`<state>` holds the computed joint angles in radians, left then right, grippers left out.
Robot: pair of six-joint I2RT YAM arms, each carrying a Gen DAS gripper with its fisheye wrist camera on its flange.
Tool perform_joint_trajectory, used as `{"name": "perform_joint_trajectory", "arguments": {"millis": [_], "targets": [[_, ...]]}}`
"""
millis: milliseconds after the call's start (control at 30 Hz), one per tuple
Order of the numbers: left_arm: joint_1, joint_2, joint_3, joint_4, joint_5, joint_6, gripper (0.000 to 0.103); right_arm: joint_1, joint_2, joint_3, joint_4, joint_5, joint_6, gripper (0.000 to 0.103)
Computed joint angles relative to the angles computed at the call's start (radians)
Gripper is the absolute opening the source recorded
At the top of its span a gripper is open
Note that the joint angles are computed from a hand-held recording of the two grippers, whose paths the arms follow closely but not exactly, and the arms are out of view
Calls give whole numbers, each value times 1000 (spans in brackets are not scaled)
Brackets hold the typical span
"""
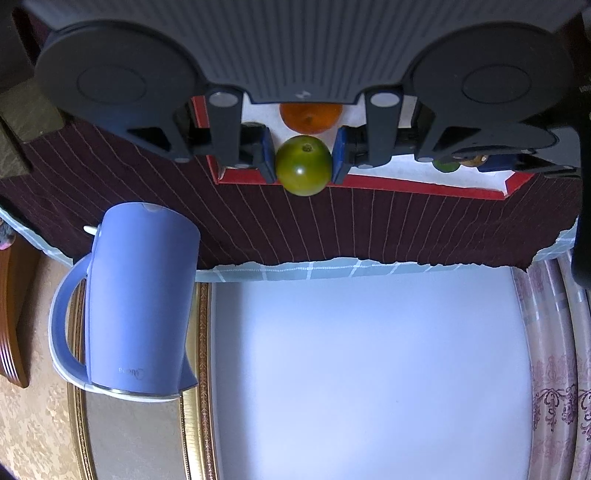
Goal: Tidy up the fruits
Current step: 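Open the right tool releasing the lime while the left tool releases the yellow fruit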
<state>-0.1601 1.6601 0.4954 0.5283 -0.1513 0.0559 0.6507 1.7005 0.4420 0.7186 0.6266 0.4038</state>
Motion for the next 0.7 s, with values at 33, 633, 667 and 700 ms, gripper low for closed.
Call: {"name": "perform_joint_trajectory", "arguments": {"millis": [33,633,667,700], "targets": [[3,2,-3,4,8,2,30,1,7,0,7,-4,-1,29],[20,-21,-43,53,19,18,31,52,36,-24,96,95,-69,66],[25,-26,-45,51,25,17,31,56,38,-27,103,106,-70,68],[29,-32,-47,47,30,16,32,56,37,-34,115,108,-75,70]]}}
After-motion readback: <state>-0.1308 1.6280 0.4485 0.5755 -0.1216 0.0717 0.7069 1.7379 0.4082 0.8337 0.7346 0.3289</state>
